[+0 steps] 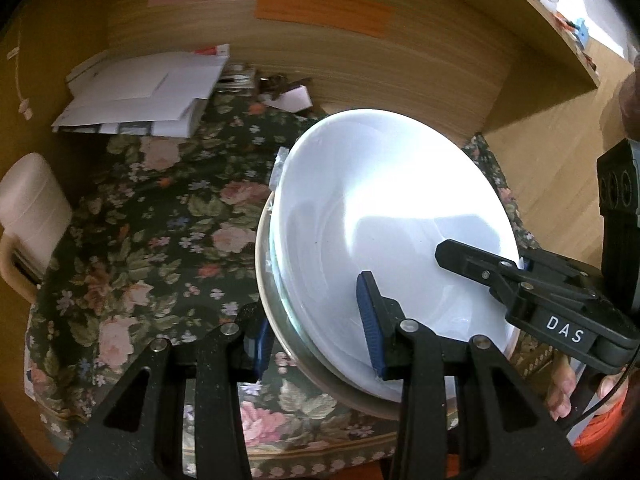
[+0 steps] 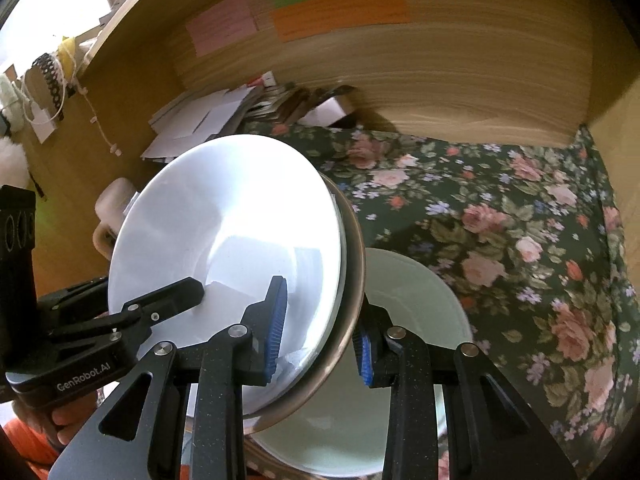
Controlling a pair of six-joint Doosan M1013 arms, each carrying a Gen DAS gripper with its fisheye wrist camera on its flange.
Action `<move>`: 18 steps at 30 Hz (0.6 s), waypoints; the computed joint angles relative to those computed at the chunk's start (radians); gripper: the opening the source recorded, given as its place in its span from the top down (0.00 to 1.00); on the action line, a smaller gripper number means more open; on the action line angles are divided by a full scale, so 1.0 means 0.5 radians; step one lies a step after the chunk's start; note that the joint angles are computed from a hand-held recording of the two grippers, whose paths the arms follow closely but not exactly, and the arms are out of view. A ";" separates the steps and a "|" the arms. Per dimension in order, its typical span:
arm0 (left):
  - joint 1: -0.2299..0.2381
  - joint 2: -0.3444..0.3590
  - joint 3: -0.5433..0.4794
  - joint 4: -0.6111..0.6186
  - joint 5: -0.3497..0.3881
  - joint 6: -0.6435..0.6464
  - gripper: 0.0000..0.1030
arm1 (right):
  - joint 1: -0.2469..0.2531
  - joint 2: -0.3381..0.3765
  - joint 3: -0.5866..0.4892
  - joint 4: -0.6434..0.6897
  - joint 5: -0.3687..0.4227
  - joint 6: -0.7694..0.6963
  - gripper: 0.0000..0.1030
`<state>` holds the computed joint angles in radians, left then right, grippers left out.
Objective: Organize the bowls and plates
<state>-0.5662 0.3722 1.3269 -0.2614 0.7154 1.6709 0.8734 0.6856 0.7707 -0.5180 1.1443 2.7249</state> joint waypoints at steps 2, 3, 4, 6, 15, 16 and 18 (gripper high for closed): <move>-0.013 0.006 -0.006 -0.005 0.009 0.012 0.63 | 0.000 -0.024 0.044 -0.010 -0.004 0.035 0.73; -0.020 0.008 -0.008 -0.005 0.011 0.019 0.63 | 0.001 -0.036 0.068 -0.014 -0.008 0.052 0.73; -0.025 0.013 -0.013 -0.004 0.015 0.021 0.63 | 0.002 -0.047 0.088 -0.017 -0.007 0.064 0.73; -0.037 0.023 -0.023 -0.008 0.032 0.029 0.63 | 0.003 -0.066 0.124 -0.021 -0.010 0.096 0.73; -0.073 0.070 -0.061 -0.012 0.107 0.038 0.63 | -0.010 -0.135 0.272 0.010 -0.050 0.192 0.73; -0.073 0.077 -0.067 -0.010 0.116 0.035 0.63 | -0.013 -0.138 0.282 0.019 -0.054 0.194 0.73; -0.075 0.090 -0.078 -0.004 0.136 0.026 0.63 | -0.018 -0.140 0.294 0.038 -0.060 0.197 0.73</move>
